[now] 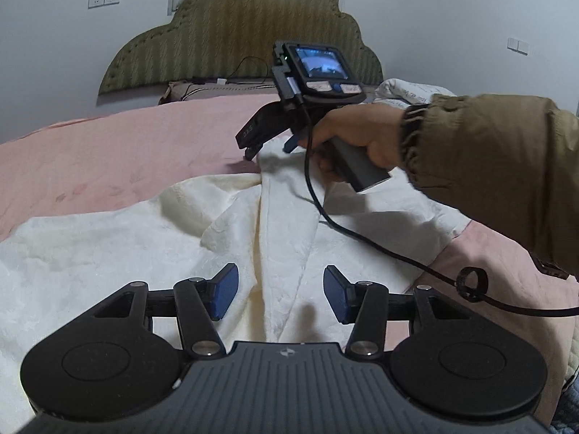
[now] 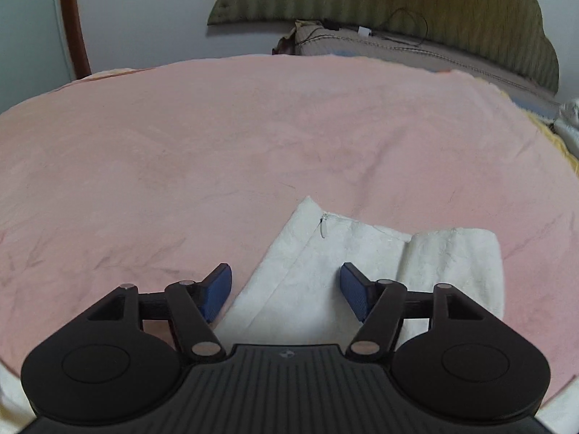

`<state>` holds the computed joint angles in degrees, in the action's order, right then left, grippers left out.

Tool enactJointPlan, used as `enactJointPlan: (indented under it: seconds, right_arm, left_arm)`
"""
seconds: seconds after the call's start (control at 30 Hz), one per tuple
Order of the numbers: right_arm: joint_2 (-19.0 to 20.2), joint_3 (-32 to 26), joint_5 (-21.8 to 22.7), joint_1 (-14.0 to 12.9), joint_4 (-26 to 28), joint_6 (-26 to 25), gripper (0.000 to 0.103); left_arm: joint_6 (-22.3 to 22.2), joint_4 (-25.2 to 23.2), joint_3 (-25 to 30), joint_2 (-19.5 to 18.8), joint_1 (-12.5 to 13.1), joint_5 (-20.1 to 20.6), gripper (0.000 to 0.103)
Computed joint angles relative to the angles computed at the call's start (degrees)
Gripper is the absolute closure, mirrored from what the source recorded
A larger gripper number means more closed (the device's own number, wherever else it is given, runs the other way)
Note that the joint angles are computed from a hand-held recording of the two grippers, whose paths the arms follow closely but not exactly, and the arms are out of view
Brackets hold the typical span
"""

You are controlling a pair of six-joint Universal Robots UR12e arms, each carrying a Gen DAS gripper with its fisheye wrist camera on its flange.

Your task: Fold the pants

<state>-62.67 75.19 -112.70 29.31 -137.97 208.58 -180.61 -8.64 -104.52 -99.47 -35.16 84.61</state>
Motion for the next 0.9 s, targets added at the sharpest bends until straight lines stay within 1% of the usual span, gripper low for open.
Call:
enactJointPlan:
  seconds: [0.03,0.07,0.1,0.13,0.2,0.3,0.4,0.47,0.6,0.67,0.77,0.83,0.9]
  right_arm:
    - [-0.2,0.4,-0.5,-0.1,-0.6,1.5,0.071]
    - [-0.8,1.5,0.3,-0.4,-2.1,3.5,0.082]
    - [-1.5,2.7,1.0,-0.7,-3.8,5.2,0.085]
    - [-2.3,4.2,1.1,-0.9,-6.1,6.7,0.093]
    - [-4.1,7.4,0.7,-1.0,-11.2,9.2,0.094]
    - [-7.9,13.5,0.9,-1.2,-19.9,14.5,0.095]
    - [-11.8,19.1,0.0,-1.2,-25.6,17.8,0.095]
    - [-14.4,22.8,-0.2,-1.3,-28.4,20.4,0.095]
    - [-18.5,28.6,-2.1,-1.2,-31.1,24.4,0.095]
    - [-19.8,30.6,-2.3,-1.5,-30.8,25.9,0.095]
    - [-21.0,33.4,-0.1,-2.4,-31.5,29.6,0.094]
    - [-21.1,34.4,1.7,-3.1,-32.9,32.0,0.093]
    - [-21.1,35.3,3.7,-3.7,-33.8,34.4,0.09]
  left_arm:
    - [0.0,0.5,-0.2,0.0,0.0,-0.3,0.048]
    - [0.0,1.0,-0.2,-0.3,0.1,-0.6,0.048]
    - [0.0,1.4,-0.2,-0.4,0.1,-0.6,0.048]
    - [0.1,1.5,-0.4,-0.3,0.1,-0.5,0.048]
    - [0.1,1.4,-0.3,-0.5,0.1,-0.3,0.049]
    - [-0.1,1.0,0.1,-0.7,0.0,0.0,0.053]
    - [0.7,0.5,0.2,-0.8,-0.3,0.4,0.055]
    - [1.4,0.0,0.5,-1.0,-0.6,1.0,0.056]
    - [3.0,-1.2,1.2,-1.5,-1.3,1.6,0.058]
    - [3.5,-2.1,1.8,-1.9,-1.6,2.0,0.06]
    - [4.5,-4.0,2.9,-2.7,-2.2,3.2,0.068]
    - [4.9,-5.0,3.5,-3.2,-2.5,3.9,0.07]
    - [5.7,-5.0,3.9,-3.6,-2.9,5.0,0.071]
